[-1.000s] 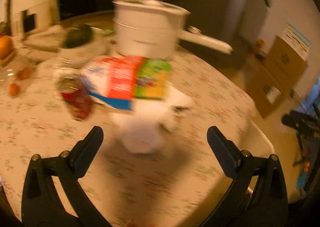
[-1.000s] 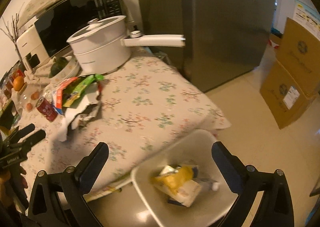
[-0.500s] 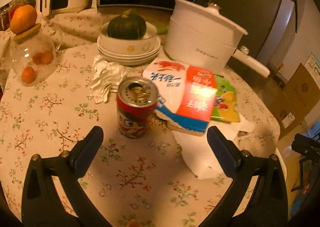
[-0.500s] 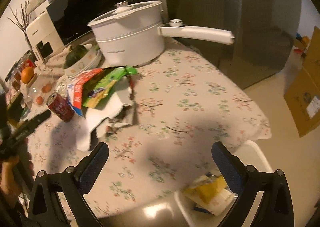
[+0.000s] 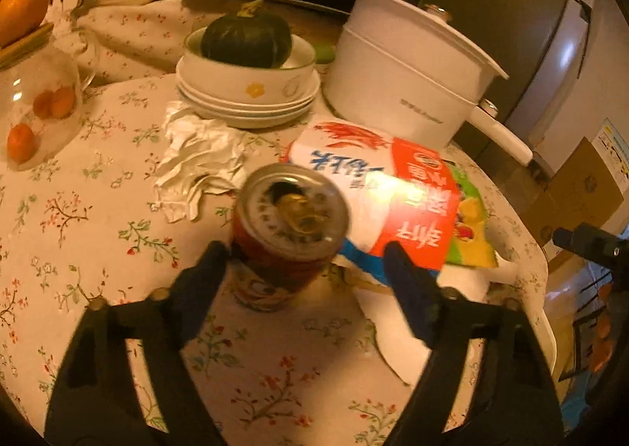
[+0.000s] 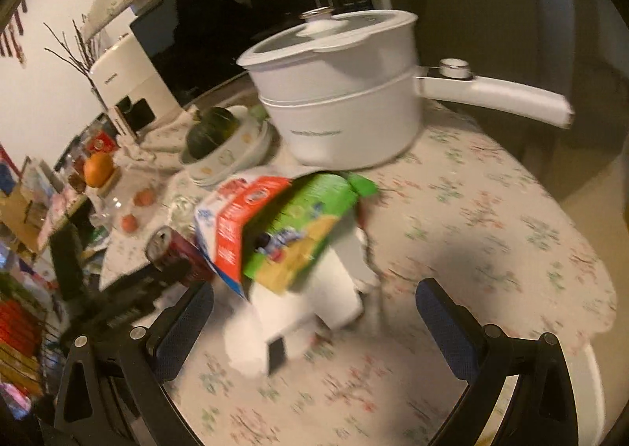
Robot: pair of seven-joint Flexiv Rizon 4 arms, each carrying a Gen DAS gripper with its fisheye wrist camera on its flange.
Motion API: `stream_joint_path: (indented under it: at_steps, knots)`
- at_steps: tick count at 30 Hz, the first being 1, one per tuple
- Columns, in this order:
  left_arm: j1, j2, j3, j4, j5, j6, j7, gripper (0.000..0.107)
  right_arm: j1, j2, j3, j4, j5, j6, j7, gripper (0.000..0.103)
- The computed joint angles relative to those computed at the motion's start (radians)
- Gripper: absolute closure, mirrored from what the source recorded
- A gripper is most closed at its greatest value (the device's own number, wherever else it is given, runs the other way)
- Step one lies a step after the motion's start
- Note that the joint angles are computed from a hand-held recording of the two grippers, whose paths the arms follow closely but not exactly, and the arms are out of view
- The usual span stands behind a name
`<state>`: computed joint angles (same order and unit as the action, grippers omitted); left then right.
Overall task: Collect trash
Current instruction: 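Move the left tool back to the table toward the red can, then grasp the red can with the left tool while the right tool grasps the white-red milk carton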
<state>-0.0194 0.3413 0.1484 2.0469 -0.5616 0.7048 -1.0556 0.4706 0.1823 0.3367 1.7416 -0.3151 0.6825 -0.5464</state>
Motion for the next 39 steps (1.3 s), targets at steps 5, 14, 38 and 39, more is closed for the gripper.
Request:
stream_joint_path:
  at_steps: [5, 14, 38, 39]
  knots:
    - [-0.001, -0.016, 0.014, -0.007, -0.039, -0.009, 0.016, 0.046, 0.004, -0.052, -0.013, -0.007, 0.005, 0.075, 0.019, 0.0]
    - [0.038, 0.001, 0.026, -0.039, -0.003, -0.073, 0.011, 0.046, 0.03, -0.143, -0.033, -0.046, 0.024, 0.183, 0.01, 0.011]
    - [0.103, 0.099, 0.081, -0.118, 0.025, -0.299, -0.09, 0.046, 0.104, -0.2, -0.029, -0.139, 0.149, 0.274, -0.042, 0.099]
    - [0.104, 0.102, 0.081, -0.12, 0.025, -0.306, -0.097, 0.046, 0.105, -0.195, -0.027, -0.145, 0.154, 0.245, -0.049, 0.099]
